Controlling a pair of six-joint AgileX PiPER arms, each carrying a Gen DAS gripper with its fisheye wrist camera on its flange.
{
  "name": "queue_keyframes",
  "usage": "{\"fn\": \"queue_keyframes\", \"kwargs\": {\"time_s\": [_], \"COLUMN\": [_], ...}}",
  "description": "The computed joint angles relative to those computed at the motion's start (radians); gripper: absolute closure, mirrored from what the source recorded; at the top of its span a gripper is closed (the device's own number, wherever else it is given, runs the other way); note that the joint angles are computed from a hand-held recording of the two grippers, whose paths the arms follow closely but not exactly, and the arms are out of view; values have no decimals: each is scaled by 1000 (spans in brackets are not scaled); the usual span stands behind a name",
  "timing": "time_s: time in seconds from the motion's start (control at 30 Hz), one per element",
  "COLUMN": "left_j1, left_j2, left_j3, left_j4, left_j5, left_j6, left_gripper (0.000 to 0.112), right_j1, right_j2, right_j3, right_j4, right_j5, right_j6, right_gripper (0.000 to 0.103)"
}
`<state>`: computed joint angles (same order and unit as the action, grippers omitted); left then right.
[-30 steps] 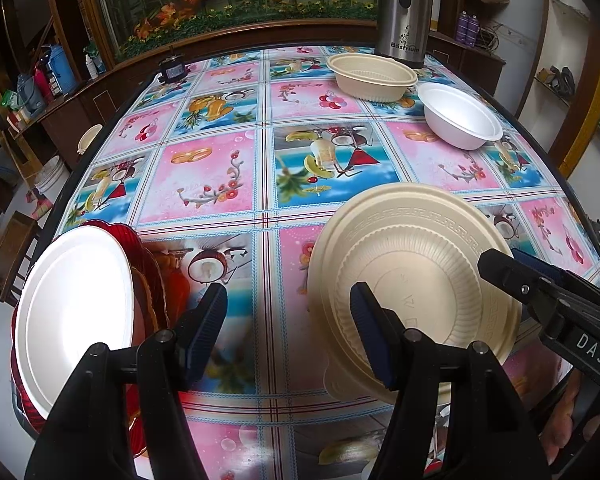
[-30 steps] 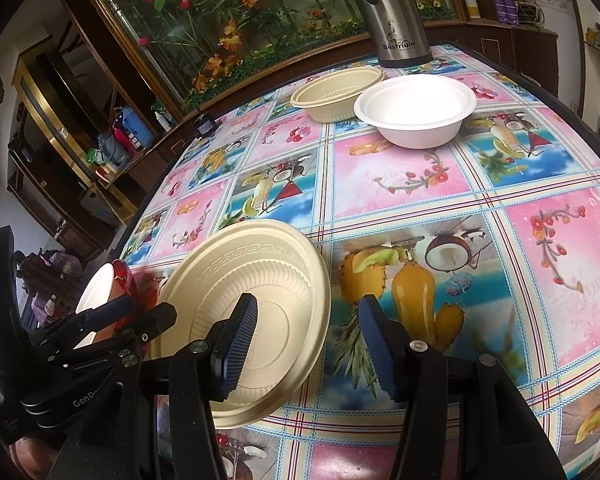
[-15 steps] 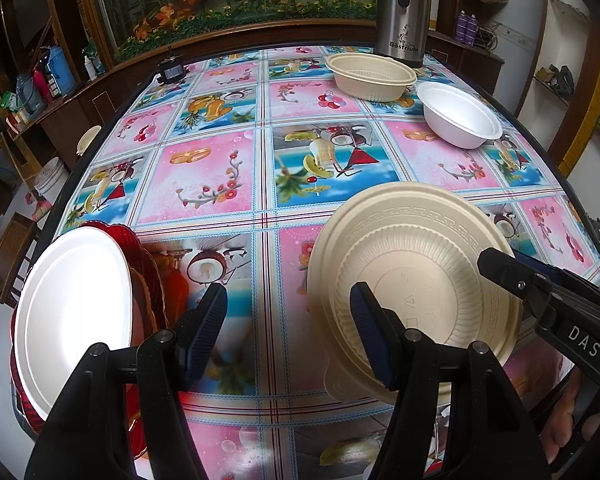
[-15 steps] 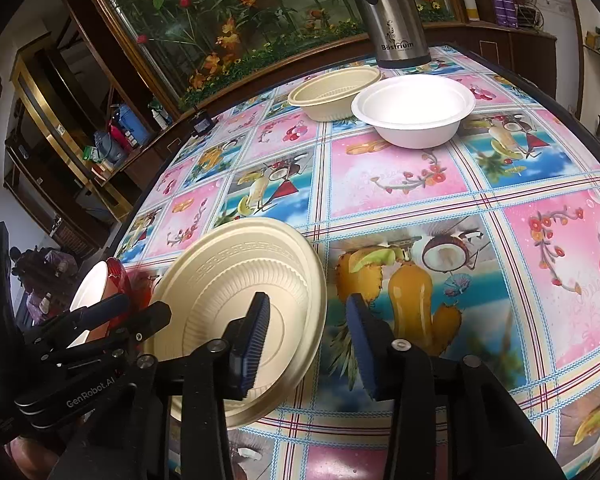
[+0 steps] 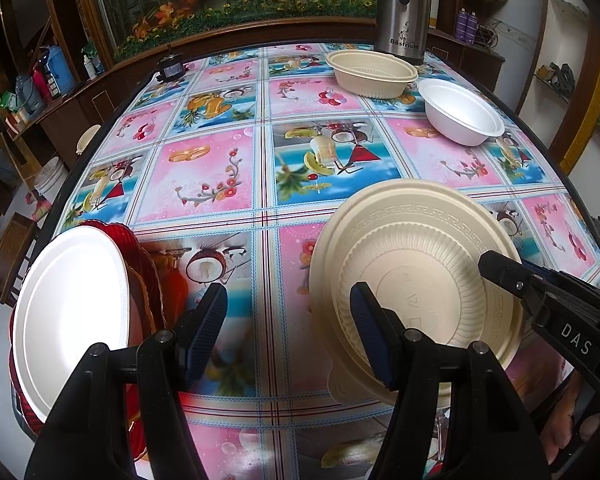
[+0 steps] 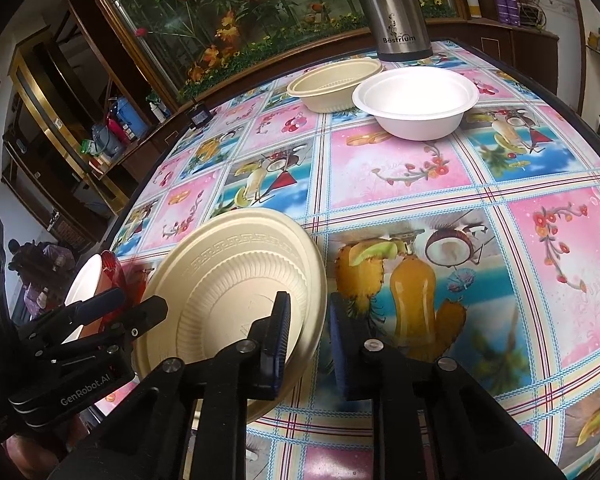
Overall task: Organize plates and bowls
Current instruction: 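Hold the beige bowl upright with the left gripper above the table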
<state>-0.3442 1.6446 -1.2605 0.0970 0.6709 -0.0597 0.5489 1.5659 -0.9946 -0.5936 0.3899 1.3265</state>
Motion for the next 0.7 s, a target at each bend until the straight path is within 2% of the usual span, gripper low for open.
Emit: {"fn": "queue_keyframes", "kwargs": {"time_s": [0.53, 0.7], "left_j1": [22, 25], "left_j2": [40, 38], "left_j3": [-1, 5], "left_j4": [-31, -60], "left_j5": [-21, -27], "left_j6": [33, 64], "left_gripper": [50, 59], "right_j1": [-4, -6], "right_j2": [5, 5], "right_j3": [-2, -1], "right_j4": [1, 10], "right_j5": [-7, -14], "right_j6": [4, 0], "right_gripper": [87, 87]}}
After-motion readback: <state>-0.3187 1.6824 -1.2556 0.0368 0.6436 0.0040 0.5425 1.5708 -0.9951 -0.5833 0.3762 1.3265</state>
